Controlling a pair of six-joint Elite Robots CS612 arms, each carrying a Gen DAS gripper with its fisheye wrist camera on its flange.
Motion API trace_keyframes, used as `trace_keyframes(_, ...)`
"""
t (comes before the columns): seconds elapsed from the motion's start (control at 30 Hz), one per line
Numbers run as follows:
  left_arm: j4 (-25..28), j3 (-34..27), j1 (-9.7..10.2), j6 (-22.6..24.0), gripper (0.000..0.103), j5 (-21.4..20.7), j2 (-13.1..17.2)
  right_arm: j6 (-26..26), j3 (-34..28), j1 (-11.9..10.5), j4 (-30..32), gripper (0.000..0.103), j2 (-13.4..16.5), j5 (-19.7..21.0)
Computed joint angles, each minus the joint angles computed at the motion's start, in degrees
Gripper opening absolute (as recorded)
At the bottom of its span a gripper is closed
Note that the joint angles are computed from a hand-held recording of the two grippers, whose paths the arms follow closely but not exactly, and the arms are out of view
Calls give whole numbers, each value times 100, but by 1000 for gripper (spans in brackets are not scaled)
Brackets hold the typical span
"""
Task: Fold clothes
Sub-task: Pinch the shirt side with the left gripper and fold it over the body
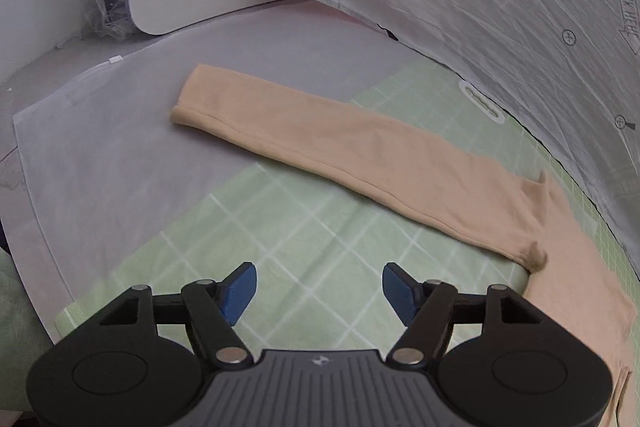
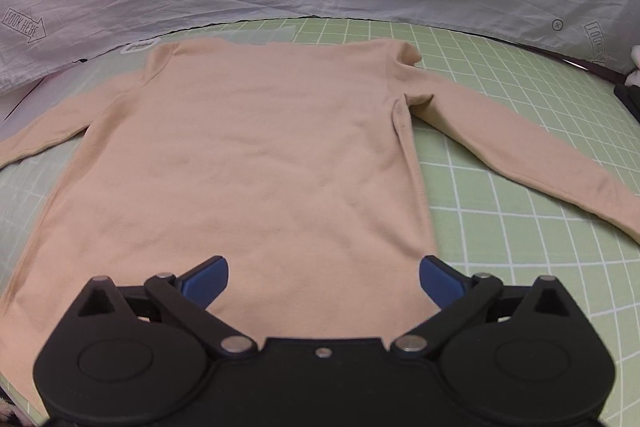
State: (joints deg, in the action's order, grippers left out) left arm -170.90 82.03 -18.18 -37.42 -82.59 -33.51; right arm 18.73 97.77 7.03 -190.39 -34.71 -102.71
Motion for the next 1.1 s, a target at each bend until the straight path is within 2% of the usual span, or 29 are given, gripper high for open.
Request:
trace_keyframes(0.07,137,-213,113,-117,70,224,106,180,-168,31,189,103,68,4)
trace_keyframes(0.23,245,-767,398,-323,70,293,417,817,-512,95,723,103,189,-235)
trace_keyframes(0.47,705,-1583,572,-3,71,372,885,1456,-914,233,1344,103,352,-900)
trace_keyframes(0.6,581,-1713,584,377,70,420,1011,1696,-970,256,1501,103,356,-1012)
trace_keyframes(0.67,470,-1736,574,607,64,448,1051,1756,-991,267,1517,103,368,-1066)
trace_keyframes(0.7,494,-1736,553,671,45,570,1050,1786,-1001,273,1526,103,375,-1093)
trace_keyframes(0.73,541,-1728,534,745,22,686,1042,1816,-1011,278,1534,103,381,-1120)
trace_keyframes(0.77,519,-1696,545,673,13,634,1023,1836,-1020,281,1541,103,386,-1140)
trace_keyframes(0.8,488,-1659,559,588,10,567,1003,1845,-1029,282,1549,103,388,-1148)
trace_keyframes(0.97,581,-1289,559,-270,9,910,764,1815,-1031,280,1519,103,396,-1152)
trace_keyframes(1.1,622,-1137,595,-534,9,757,694,1754,-1014,281,1412,103,411,-1155)
